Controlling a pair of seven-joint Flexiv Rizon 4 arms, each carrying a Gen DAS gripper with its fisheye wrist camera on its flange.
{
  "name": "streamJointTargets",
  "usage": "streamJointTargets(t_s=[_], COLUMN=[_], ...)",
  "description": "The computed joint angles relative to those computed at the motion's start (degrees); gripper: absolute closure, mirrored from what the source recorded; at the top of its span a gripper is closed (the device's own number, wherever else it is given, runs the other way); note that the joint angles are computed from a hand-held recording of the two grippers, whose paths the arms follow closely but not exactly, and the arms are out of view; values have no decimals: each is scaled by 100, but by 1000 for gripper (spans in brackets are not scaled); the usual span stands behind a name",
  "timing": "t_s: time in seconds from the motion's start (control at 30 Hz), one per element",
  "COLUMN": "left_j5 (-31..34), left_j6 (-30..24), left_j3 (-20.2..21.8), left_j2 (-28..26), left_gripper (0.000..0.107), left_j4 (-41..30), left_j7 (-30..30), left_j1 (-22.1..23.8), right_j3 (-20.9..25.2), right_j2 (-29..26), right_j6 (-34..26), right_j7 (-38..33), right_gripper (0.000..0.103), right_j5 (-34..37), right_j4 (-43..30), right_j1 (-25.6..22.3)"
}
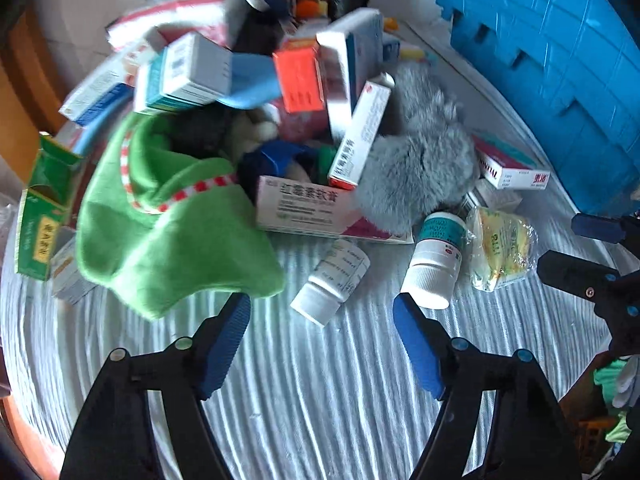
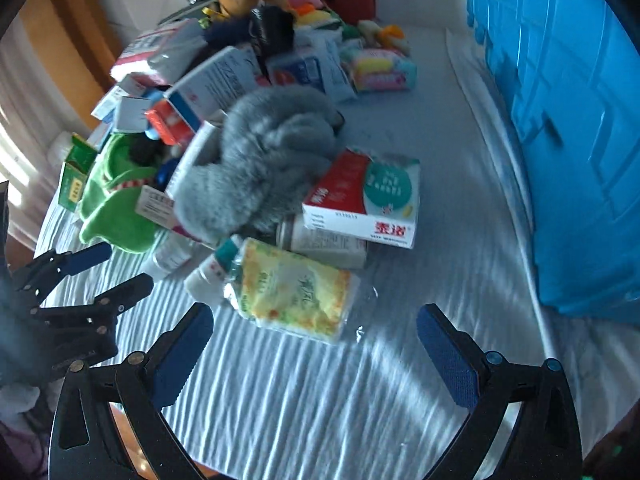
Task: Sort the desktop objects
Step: 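Grasp the white pill bottle with the left tool while the right tool grasps the yellow snack pack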
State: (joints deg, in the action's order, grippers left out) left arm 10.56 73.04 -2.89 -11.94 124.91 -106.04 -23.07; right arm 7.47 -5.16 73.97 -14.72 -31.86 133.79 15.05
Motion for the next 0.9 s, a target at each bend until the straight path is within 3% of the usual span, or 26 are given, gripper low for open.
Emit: streamJointTargets(t_s=[0.17, 0.27, 0.37, 0.47, 0.5, 0.53, 0.57, 0.6, 0.63, 0.77, 0.9], left_j5=[-823, -845, -866, -1268, -1311, -1278, -1301, -1315, -1283, -855, -271], left_j6=[-87, -3, -4, 134, 180, 184, 209, 239, 263, 334, 395], left_j3=[-342, -270, -233, -444, -452, -410, -417, -419, -394, -228, -110], left_j2=[-312, -357, -396, -337, -298, -256, -199, -137, -76, 196, 519], left_gripper=[53, 60, 79, 79, 79, 79, 79, 79, 79, 79, 79], left_j4=[37, 11, -43, 139, 195, 223, 279, 334, 371, 463, 546], left_j7=[553, 615, 620, 889, 918, 879, 886, 879, 828, 435, -133], left_j1=[257, 145, 59, 163, 141, 81, 57, 28, -18, -253, -357], right_j3=[-20, -198, -153, -31, -187, -287, -303, -315, -330, -389, -410], right_j2=[-317, -400, -558, -637, -573, -479, -422, -357, -285, -44, 248], right_j6=[347, 523, 447, 165, 161, 68, 21, 87, 165, 677, 854], right_j7=[-256, -178, -408, -696, -508, -346, -333, -232, -115, 420, 1402], right_gripper=[0, 0, 0, 1, 7, 23, 32, 37, 53, 65, 67], right_j5=[417, 178, 334, 737, 449, 175, 7, -124, -269, -974, -2215], right_j4=[-45, -12, -124, -230, -145, -77, -30, 43, 126, 478, 688], right_j1=[-16, 84, 100, 121, 233, 309, 309, 289, 261, 92, -132])
